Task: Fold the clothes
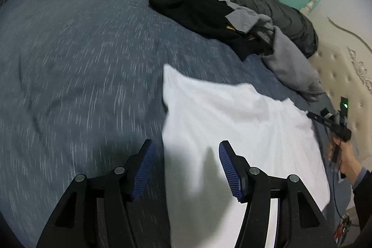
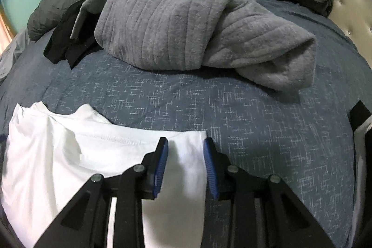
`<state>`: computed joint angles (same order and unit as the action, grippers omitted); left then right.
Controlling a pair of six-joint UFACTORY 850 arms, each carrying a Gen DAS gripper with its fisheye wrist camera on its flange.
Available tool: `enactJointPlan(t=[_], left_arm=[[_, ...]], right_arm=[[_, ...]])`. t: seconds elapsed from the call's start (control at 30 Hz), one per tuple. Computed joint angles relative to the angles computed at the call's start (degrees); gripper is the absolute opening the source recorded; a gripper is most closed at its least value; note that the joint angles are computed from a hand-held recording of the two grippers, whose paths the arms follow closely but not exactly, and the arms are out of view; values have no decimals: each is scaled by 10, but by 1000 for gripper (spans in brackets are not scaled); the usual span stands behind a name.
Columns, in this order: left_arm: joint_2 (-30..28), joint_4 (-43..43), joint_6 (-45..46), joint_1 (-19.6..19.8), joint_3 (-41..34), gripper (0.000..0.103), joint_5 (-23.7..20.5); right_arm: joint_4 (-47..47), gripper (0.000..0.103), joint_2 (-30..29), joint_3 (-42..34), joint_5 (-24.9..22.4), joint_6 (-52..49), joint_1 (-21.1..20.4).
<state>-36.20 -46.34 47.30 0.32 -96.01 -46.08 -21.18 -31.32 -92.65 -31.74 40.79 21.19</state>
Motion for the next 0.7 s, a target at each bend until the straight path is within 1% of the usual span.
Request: enactJointPlan(t=[0.03, 0.07, 0.1, 0.13, 0.17, 0.27, 0.37, 0.4, 0.43, 0.47, 0.5, 0.53, 0.57, 0.67, 0.7], left_arm=[[-12, 8, -16, -1, -19, 62, -3], [-24, 16, -33, -2, -39, 62, -6], [-35, 23, -42, -3, -57, 62, -8], [-47, 29, -50, -5, -76, 62, -11], [-58, 31, -59, -5, -93, 62, -18], [-95, 38, -84, -6, -148, 62, -45], [-113, 37, -96, -8, -174, 61, -53], [-119, 37, -99, -9, -181, 59, -55], [-123, 34, -99, -8, -185, 48, -59], [-124, 34, -100, -8, -186, 32, -60], [-123, 37, -94, -10, -184, 24, -58], [-121, 39, -88, -11, -181, 10, -55], [-119, 39, -81, -12, -177, 1, -52], [-109, 38, -60, -13, -164, 1, -42], [-101, 33, -53, -12, -156, 1, -31]], right_arm=[[-11, 29, 0, 1, 1, 5, 2], [-9, 18, -1, 0, 1, -1, 2], [-9, 10, -2, -1, 1, -4, 3], [-34, 8, -2, -1, -4, 10, 6], [-45, 4, 3, 5, 4, 22, 6], [-83, 3, 17, 22, 25, 65, 5], [-92, 2, 25, 30, 34, 77, 3], [-96, 2, 27, 32, 37, 81, 3], [-101, 2, 29, 35, 40, 86, 3], [-109, 2, 32, 39, 46, 98, 2], [-118, 2, 35, 44, 52, 111, 1], [-133, 2, 42, 54, 62, 133, 0], [-135, 2, 44, 56, 66, 139, -2], [-149, 2, 50, 66, 76, 167, -5], [-162, 2, 56, 75, 80, 187, -6]])
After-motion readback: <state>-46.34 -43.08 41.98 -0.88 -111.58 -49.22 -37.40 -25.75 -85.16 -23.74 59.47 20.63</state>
